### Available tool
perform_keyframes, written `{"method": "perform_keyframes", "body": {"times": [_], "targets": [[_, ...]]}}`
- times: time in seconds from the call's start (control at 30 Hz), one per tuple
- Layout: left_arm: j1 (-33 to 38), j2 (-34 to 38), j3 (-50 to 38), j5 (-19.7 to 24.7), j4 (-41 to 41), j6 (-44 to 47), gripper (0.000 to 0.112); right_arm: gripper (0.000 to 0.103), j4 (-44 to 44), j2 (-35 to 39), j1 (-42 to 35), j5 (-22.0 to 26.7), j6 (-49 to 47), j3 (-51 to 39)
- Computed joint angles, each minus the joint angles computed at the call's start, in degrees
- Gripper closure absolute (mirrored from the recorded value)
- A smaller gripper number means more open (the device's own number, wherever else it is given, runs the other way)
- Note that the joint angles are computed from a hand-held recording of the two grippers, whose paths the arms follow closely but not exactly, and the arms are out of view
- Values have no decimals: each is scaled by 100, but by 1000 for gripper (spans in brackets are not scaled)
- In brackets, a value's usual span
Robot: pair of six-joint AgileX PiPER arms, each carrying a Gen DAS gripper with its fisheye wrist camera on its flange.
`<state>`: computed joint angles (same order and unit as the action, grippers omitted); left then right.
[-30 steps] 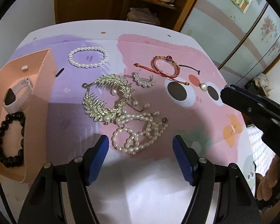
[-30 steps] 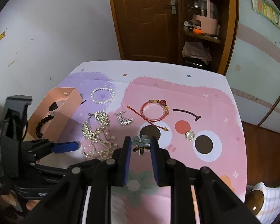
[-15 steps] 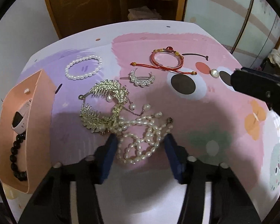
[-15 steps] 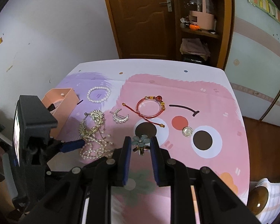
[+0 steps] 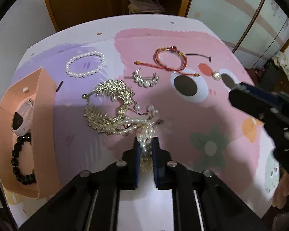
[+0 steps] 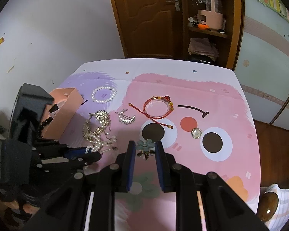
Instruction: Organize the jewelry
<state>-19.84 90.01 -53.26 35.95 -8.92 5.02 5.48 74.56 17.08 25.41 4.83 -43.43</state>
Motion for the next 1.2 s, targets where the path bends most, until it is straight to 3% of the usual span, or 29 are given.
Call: {"method": "perform_keyframes", "body": {"times": [0.33,0.63,0.9,1.2], "targets": [[547,-964,-360,826,-412,635,105,83,-201,35,279,126,184,-222],[1547,-1535,-1038,1693,-731,1110,105,83,-585,193,1042,382,660,-904],[3034,-1270,-1692,2459,-1500,2077,105,83,-369,843,1630,633,514,-2024],[3836,-347,-2341,2448,-1777,2562,105,83,82,2001,2044,738,69,-3295]]}}
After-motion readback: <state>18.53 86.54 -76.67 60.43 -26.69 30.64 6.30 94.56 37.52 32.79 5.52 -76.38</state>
